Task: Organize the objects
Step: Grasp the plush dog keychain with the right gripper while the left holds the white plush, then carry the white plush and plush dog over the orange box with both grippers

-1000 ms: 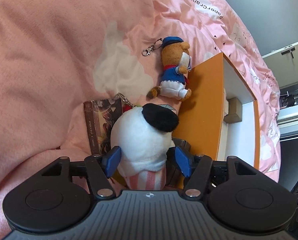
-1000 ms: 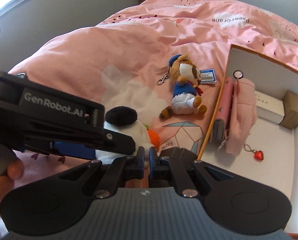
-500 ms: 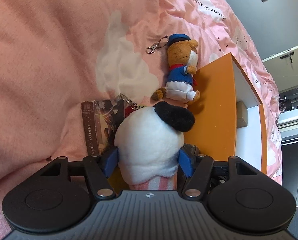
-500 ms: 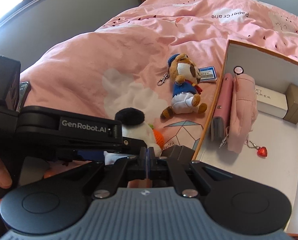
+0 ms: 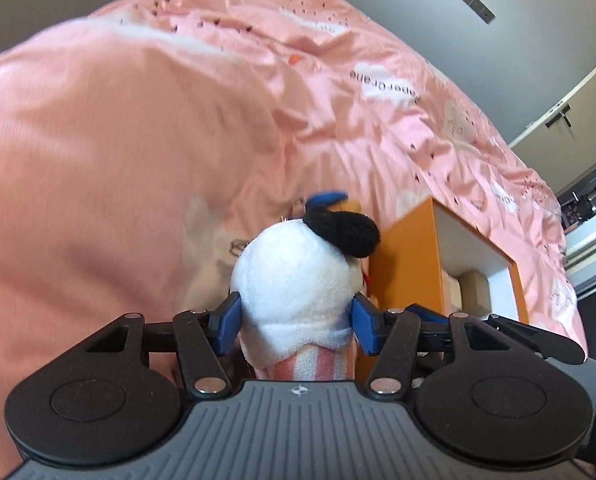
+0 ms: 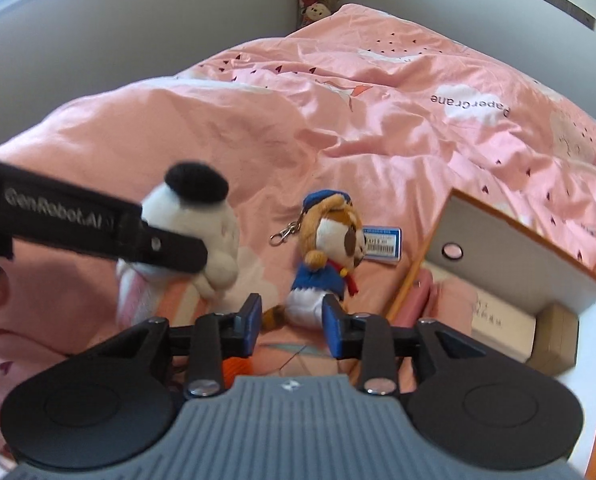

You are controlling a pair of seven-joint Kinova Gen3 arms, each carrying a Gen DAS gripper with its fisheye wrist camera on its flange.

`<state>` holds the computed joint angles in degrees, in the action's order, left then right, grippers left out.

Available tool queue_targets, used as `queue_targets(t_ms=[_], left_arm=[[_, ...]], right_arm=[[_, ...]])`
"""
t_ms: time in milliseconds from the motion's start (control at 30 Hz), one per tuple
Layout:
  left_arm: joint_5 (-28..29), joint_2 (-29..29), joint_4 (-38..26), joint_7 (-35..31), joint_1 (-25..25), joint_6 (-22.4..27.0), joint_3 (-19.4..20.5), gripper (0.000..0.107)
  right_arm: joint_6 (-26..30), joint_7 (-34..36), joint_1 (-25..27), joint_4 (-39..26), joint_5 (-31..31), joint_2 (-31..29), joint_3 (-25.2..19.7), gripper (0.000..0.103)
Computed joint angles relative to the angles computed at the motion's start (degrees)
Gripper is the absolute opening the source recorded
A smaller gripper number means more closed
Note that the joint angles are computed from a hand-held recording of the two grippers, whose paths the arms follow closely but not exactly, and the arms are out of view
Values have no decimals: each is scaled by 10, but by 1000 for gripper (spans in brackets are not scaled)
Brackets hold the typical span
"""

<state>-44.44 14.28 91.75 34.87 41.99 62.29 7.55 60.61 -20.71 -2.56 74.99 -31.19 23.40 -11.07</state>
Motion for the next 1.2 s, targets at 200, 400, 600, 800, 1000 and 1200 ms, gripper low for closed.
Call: queue_targets(t_ms=[200,400,600,800,1000,1200], left_arm=[[-11,31,-24,-4,-7,36,-21,65],[2,35,-8,-6,-19,11,-28,65],[2,31,5,-2,-20,-3,-30,65],[-2,28,10,6,-19,-8,-30,65],[-11,26,6,13,-8,6,-25,65],[-29,20,-7,22,12,43,-16,65]], right_arm=[[-85,-64,-94,-14,113,25,19,47],[-143,-110,-136,-8,196,40,18,55],[-126,-142,-160,-29,244,53,21,53],[-114,-147,-157,-40,250,58,12,46],[-126,-110,-112,-22,192,45,-16,35],[-99,-32,-43,-11,86,17,-47,34]])
